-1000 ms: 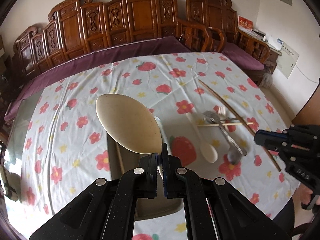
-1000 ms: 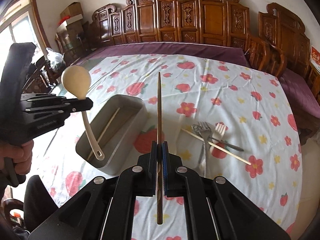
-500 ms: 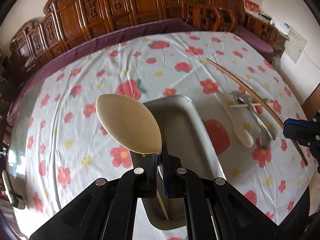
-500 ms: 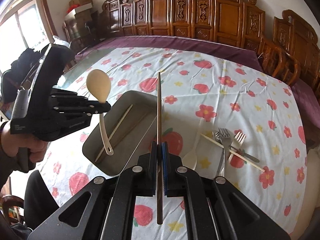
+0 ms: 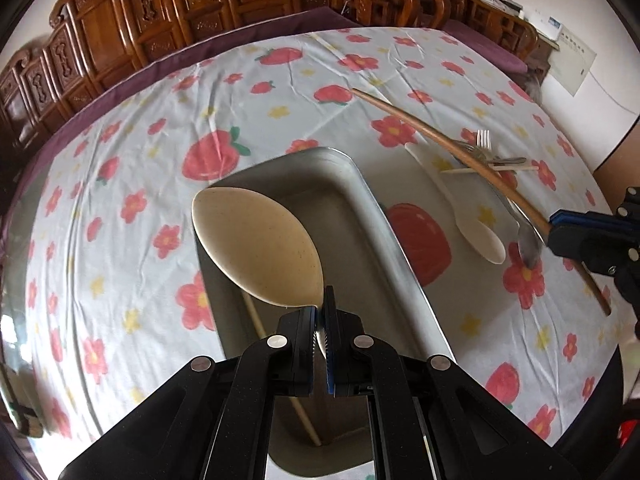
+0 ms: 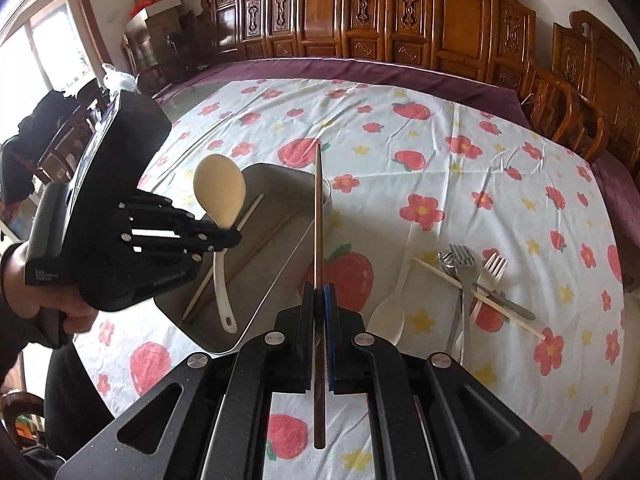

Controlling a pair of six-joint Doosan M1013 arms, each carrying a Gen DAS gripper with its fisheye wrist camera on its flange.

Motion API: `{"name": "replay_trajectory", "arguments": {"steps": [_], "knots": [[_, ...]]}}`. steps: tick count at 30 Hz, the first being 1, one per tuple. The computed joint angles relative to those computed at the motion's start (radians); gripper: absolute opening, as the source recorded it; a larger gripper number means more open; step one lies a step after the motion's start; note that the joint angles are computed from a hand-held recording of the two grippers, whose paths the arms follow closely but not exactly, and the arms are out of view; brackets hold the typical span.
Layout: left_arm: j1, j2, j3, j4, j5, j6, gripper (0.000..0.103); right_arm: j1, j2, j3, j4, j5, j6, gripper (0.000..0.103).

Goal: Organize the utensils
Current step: 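Lift the white spoon and chopstick and carry both over the metal tray, then open the right gripper to drop the chopstick into the tray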

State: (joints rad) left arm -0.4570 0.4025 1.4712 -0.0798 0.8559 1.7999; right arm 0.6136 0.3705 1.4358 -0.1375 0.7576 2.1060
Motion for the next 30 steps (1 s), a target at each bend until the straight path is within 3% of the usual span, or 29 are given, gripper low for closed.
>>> {"name": "replay_trajectory", "arguments": {"steps": [3, 6, 16, 30], "knots": [[0.004, -0.004, 0.013, -0.031, -0.012, 0.000, 0.007, 0.003, 0.007, -0.002, 0.005, -0.004, 0.001, 0.006], [0.013, -0.019, 0.029, -0.058, -0.041, -0.008, 0.025, 0.007, 0.012, -0.004, 0.005, -0.011, 0.011, 0.006], [0.076, -0.087, 0.093, -0.155, -0.105, -0.037, 0.025, 0.030, 0.048, -0.037, 0.025, -0.051, 0.038, 0.006], [0.129, -0.140, 0.140, -0.139, -0.128, -0.045, 0.025, 0.043, 0.144, -0.128, 0.110, -0.025, 0.080, 0.006]]}}
